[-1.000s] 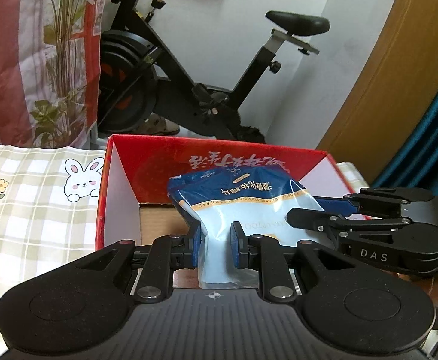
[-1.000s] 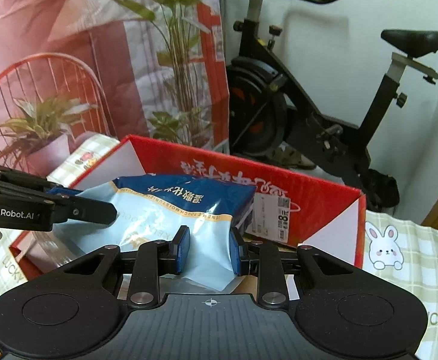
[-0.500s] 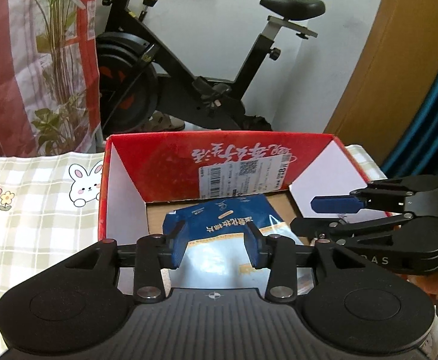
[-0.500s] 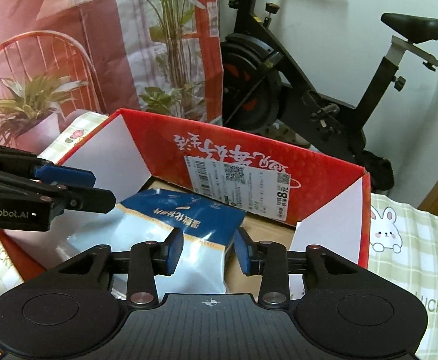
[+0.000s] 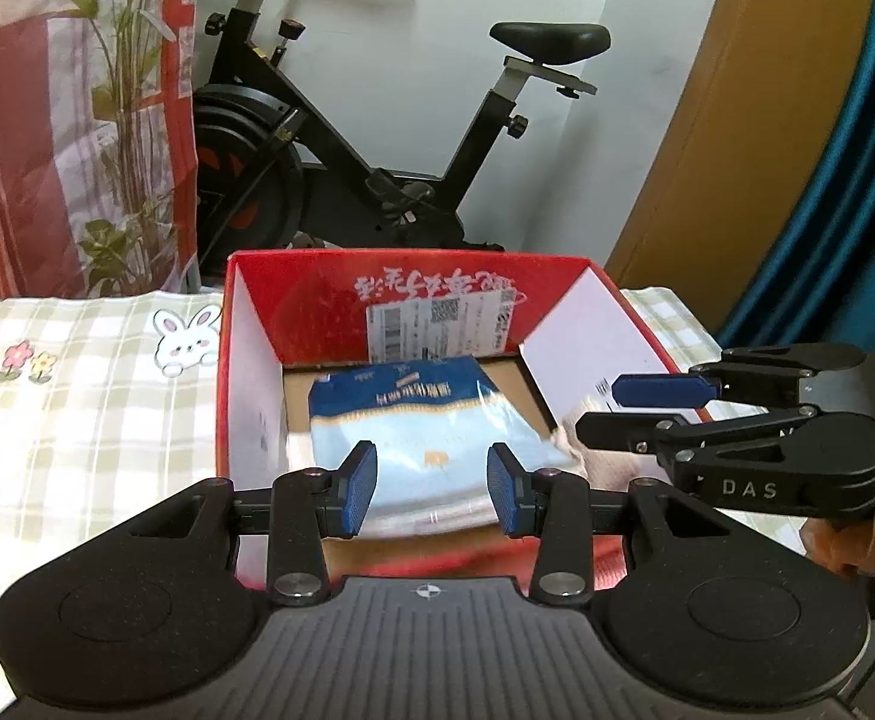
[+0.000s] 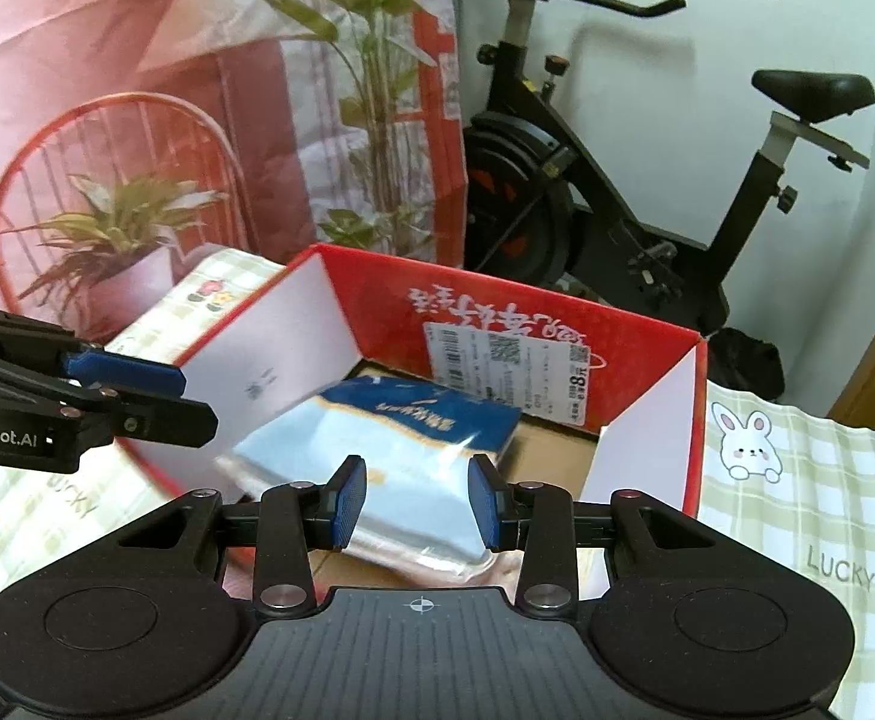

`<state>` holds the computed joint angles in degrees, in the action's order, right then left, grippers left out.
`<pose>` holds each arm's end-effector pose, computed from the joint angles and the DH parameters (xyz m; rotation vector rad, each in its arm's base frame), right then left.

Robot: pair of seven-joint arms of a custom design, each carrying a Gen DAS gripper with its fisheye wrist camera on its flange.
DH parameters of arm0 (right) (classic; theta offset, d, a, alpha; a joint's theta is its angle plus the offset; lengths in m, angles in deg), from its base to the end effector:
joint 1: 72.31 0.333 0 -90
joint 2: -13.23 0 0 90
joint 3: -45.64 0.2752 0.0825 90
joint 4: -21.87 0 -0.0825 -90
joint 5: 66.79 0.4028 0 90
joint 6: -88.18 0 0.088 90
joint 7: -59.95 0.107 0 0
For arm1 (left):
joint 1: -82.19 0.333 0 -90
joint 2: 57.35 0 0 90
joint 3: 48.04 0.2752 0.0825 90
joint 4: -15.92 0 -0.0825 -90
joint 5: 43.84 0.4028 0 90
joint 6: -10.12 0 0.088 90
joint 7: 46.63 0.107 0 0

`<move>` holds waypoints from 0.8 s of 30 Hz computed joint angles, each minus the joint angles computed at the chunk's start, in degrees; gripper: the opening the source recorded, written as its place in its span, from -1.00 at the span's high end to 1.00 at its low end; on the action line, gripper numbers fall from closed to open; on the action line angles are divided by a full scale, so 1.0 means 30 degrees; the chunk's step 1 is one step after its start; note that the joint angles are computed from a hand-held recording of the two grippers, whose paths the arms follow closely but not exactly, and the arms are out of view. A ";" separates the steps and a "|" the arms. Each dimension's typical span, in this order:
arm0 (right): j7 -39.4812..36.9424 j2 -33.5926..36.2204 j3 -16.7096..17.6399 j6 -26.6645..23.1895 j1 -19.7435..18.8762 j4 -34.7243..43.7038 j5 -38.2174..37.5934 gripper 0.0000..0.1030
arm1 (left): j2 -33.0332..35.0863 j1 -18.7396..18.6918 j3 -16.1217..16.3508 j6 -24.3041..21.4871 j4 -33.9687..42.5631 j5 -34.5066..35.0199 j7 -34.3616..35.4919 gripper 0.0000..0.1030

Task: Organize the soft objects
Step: 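Lower the packet into the box and open the left tool, then lower the left tool onto the orange floral cloth and close it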

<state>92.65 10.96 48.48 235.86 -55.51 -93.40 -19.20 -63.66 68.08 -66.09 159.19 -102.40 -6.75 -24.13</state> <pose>0.5746 0.1919 0.4867 -2.1252 0.9090 -0.2781 0.4906 -0.3286 0.5012 -1.9209 1.6478 -0.8680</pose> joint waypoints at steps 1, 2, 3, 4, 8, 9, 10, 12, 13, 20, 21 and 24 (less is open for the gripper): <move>-0.0226 -0.0448 -0.0015 -0.0037 -0.0002 -0.0448 0.0235 0.32 | -0.0318 -0.0072 -0.0048 -0.0024 -0.0305 -0.0083 -0.0094 0.18; -0.0444 -0.0920 -0.0072 -0.0066 0.0050 -0.0924 0.0443 0.32 | -0.0620 -0.0120 -0.0151 -0.0021 -0.0612 -0.0123 -0.0239 0.18; -0.0654 -0.1392 -0.0166 -0.0080 0.0144 -0.1406 0.0636 0.32 | -0.0909 -0.0143 -0.0268 -0.0009 -0.0908 -0.0168 -0.0356 0.18; -0.0869 -0.1839 -0.0295 -0.0088 0.0267 -0.1872 0.0829 0.32 | -0.1163 -0.0160 -0.0417 -0.0025 -0.1177 -0.0212 -0.0471 0.18; -0.1344 -0.3457 -0.0896 -0.0155 0.0886 -0.3579 0.1312 0.32 | -0.1938 -0.0199 -0.0975 -0.0092 -0.2103 -0.0630 -0.0671 0.18; -0.1454 -0.3830 -0.1056 -0.0149 0.1052 -0.3989 0.1400 0.32 | -0.2059 -0.0205 -0.1096 -0.0092 -0.2302 -0.0743 -0.0692 0.18; -0.1562 -0.4266 -0.1225 -0.0189 0.1218 -0.4480 0.1492 0.32 | -0.2190 -0.0205 -0.1220 -0.0103 -0.2527 -0.0831 -0.0772 0.18; -0.1637 -0.4985 -0.1538 -0.0199 0.1558 -0.5363 0.1630 0.32 | -0.2481 -0.0238 -0.1380 -0.0045 -0.3021 -0.1183 -0.0886 0.18; -0.1665 -0.5396 -0.1699 -0.0223 0.1722 -0.5881 0.1726 0.32 | -0.2587 -0.0249 -0.1460 0.0044 -0.3281 -0.1388 -0.0988 0.18; -0.1580 -0.7323 -0.2326 0.0388 0.2794 -0.8865 0.1420 0.32 | -0.3207 -0.0209 -0.2069 0.0072 -0.4560 -0.2003 -0.1631 0.18; -0.1503 -0.7457 -0.2371 0.0586 0.2948 -0.9149 0.1285 0.32 | -0.3254 -0.0207 -0.2119 0.0213 -0.4727 -0.2101 -0.1779 0.18; -0.1034 -0.7617 -0.2685 0.0796 0.3371 -0.9745 0.1105 0.32 | -0.3309 -0.0165 -0.2318 0.0411 -0.5092 -0.2285 -0.2232 0.18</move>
<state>89.54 -11.89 40.42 238.25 -45.40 -122.63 -15.88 -73.59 67.59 -73.05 160.42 -117.67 -13.61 -30.82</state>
